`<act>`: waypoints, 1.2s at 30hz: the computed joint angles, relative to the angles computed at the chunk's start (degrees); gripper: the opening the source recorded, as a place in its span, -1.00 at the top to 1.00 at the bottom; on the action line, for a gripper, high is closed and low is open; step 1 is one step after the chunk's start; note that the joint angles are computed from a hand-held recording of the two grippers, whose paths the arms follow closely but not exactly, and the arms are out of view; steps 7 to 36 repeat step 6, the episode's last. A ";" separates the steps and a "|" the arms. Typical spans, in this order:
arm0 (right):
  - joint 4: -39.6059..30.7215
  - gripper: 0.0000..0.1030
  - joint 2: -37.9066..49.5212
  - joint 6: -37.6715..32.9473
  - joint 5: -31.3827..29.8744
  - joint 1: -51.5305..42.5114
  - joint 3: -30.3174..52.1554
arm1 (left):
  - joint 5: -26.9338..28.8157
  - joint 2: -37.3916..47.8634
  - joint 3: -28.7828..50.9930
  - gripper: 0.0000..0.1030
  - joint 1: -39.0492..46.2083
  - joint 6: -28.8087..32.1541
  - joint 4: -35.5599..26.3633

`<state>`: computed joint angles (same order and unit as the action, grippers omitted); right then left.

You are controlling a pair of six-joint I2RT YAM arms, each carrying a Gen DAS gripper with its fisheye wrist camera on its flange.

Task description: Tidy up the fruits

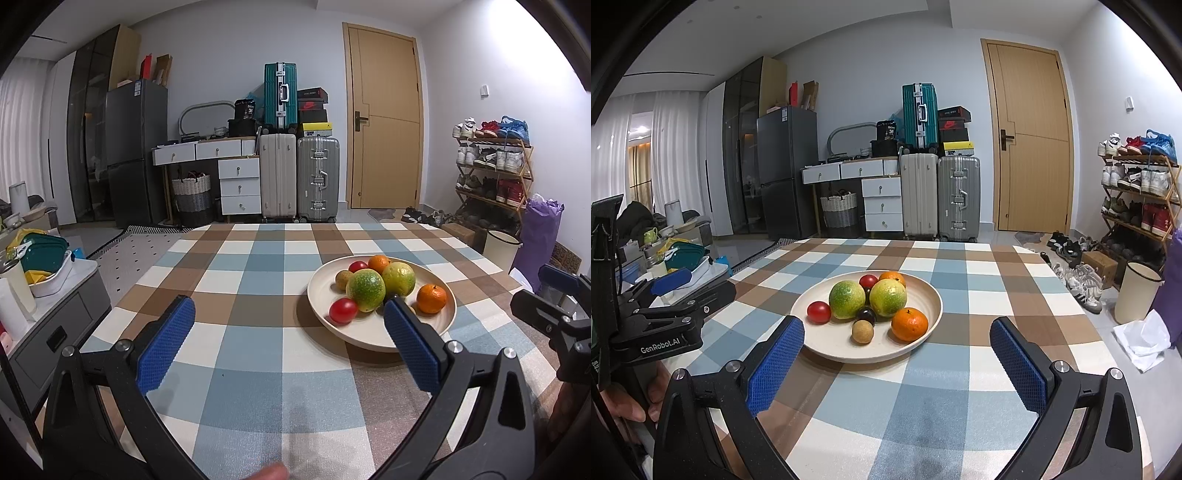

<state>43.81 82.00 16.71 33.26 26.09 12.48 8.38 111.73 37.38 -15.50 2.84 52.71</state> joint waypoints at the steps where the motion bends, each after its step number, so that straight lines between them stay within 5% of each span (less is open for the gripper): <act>1: 0.01 -0.99 -0.14 -0.13 -0.11 -0.13 -0.07 | -0.07 0.18 0.12 -0.98 -0.05 -0.06 -0.03; 36: -0.37 -0.99 -0.04 0.19 -0.05 -0.08 0.11 | -0.25 -0.04 -0.02 -0.98 0.11 -0.22 -0.50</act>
